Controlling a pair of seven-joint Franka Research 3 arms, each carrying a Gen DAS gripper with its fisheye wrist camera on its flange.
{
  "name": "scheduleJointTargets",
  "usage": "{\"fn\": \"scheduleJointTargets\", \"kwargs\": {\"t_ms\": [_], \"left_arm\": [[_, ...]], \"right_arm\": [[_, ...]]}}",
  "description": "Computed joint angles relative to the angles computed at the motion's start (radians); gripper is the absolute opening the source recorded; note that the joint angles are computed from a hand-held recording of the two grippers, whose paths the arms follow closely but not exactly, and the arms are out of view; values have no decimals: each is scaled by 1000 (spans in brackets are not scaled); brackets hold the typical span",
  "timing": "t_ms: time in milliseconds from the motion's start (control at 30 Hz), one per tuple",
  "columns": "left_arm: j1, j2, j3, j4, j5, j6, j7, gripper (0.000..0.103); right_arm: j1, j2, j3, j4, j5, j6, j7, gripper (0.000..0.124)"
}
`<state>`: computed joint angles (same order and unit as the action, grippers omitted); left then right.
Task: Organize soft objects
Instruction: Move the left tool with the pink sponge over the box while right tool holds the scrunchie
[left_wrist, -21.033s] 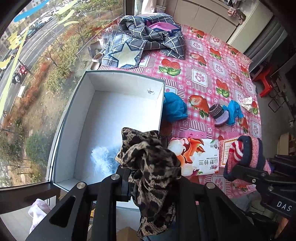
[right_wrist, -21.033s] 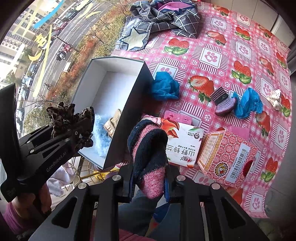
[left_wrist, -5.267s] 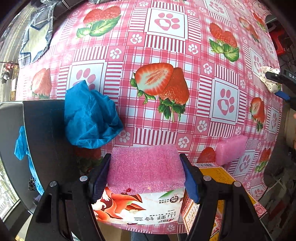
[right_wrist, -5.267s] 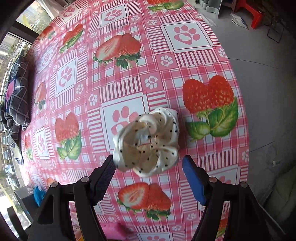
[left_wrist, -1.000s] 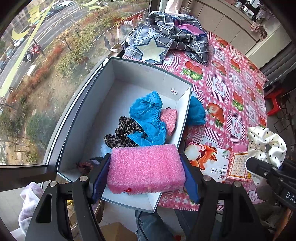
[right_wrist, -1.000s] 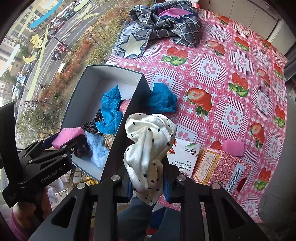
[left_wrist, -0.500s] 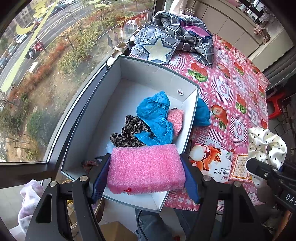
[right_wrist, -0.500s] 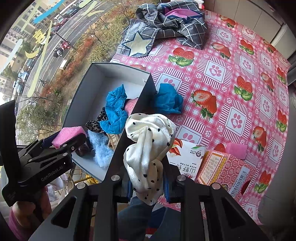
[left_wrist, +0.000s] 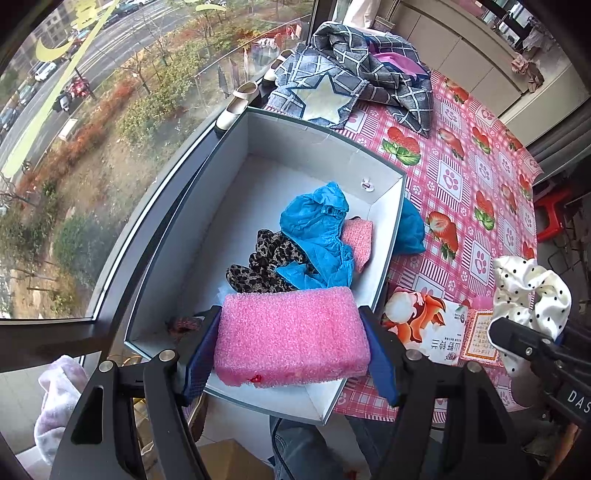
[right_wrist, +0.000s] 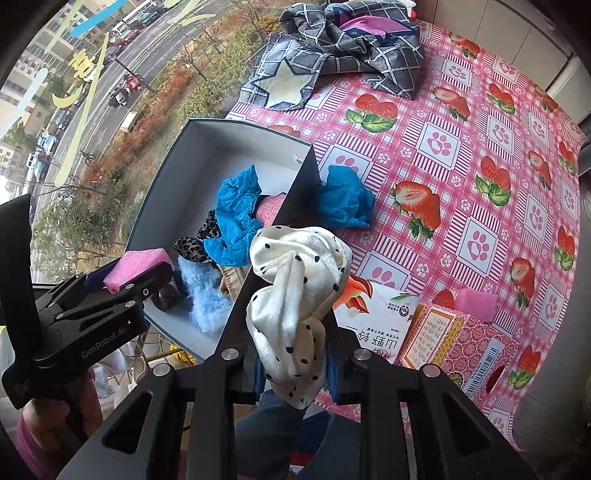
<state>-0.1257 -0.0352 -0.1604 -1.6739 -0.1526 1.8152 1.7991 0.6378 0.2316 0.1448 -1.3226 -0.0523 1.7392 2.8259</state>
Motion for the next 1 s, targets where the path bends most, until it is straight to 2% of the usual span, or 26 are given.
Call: {"fn": "scheduleJointTargets", "kwargs": {"t_ms": [1000], "left_arm": [[10,23,2,22,7,-8,-13,74]], "right_arm": [[3,35,-7,44,5,-12,-21,25]]}}
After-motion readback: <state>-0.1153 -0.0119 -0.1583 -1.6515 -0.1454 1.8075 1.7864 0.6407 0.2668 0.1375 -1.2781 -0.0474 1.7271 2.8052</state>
